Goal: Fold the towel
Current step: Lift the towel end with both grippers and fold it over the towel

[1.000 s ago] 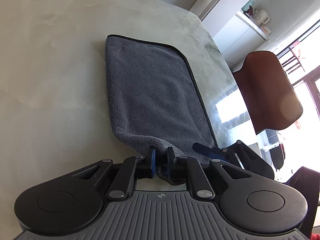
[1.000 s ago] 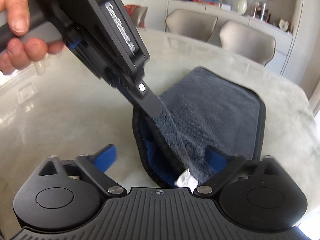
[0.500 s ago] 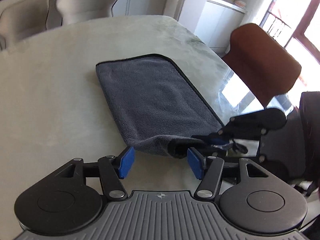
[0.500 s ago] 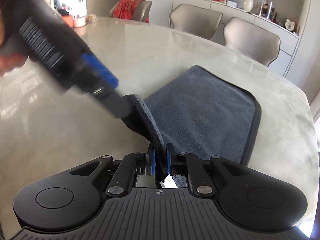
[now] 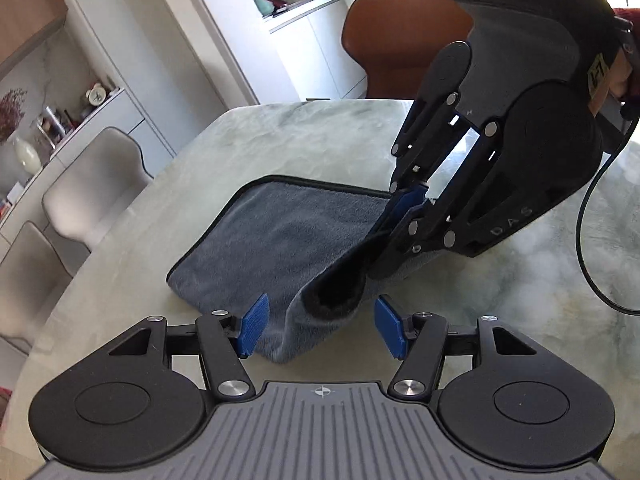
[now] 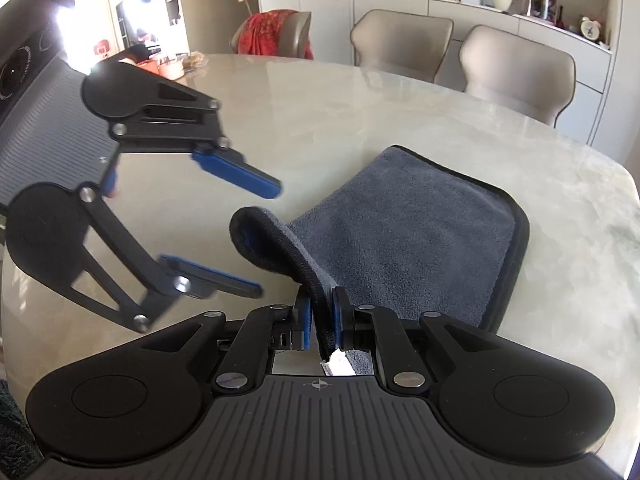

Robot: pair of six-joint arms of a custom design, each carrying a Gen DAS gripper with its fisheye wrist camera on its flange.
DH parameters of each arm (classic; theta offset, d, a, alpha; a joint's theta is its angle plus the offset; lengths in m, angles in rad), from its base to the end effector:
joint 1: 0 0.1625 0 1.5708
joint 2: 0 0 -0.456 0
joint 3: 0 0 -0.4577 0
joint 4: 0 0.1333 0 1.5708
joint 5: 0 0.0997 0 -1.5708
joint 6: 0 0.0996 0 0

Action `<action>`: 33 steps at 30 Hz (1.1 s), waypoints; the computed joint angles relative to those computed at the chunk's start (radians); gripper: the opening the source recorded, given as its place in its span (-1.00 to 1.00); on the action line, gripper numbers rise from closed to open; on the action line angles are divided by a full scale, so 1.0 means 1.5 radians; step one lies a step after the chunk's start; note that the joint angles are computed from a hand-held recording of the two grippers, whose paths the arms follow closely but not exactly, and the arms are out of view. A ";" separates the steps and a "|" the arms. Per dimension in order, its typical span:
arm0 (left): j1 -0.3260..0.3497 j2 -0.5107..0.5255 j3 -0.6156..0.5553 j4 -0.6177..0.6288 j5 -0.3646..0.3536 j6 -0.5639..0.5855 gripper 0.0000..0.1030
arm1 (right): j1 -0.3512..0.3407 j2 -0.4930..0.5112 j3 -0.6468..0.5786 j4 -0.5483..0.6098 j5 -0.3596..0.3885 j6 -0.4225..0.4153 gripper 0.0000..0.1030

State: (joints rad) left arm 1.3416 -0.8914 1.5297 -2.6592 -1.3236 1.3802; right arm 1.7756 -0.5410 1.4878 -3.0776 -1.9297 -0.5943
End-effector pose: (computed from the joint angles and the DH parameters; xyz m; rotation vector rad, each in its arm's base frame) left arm -0.0250 -0.8012 0.2010 1.8739 1.9084 -0.3327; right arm 0.2574 -0.7558 -0.0002 0.8913 -2.4612 0.6457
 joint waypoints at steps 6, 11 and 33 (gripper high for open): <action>0.000 0.024 -0.066 0.143 0.011 -0.062 -0.72 | -0.005 -0.004 0.000 0.002 0.011 0.012 -0.76; 0.001 0.041 -0.102 0.172 0.015 -0.102 -0.84 | -0.002 -0.007 0.011 -0.008 0.000 0.002 -0.43; 0.002 0.059 -0.174 0.239 0.020 -0.216 -0.80 | -0.002 -0.014 0.070 -0.156 -0.112 -0.120 -0.54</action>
State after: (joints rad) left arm 1.3446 -0.8033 1.2687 -2.3003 -1.2933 1.0557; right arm 1.7729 -0.5622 1.5925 -3.3117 -2.0981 -0.7747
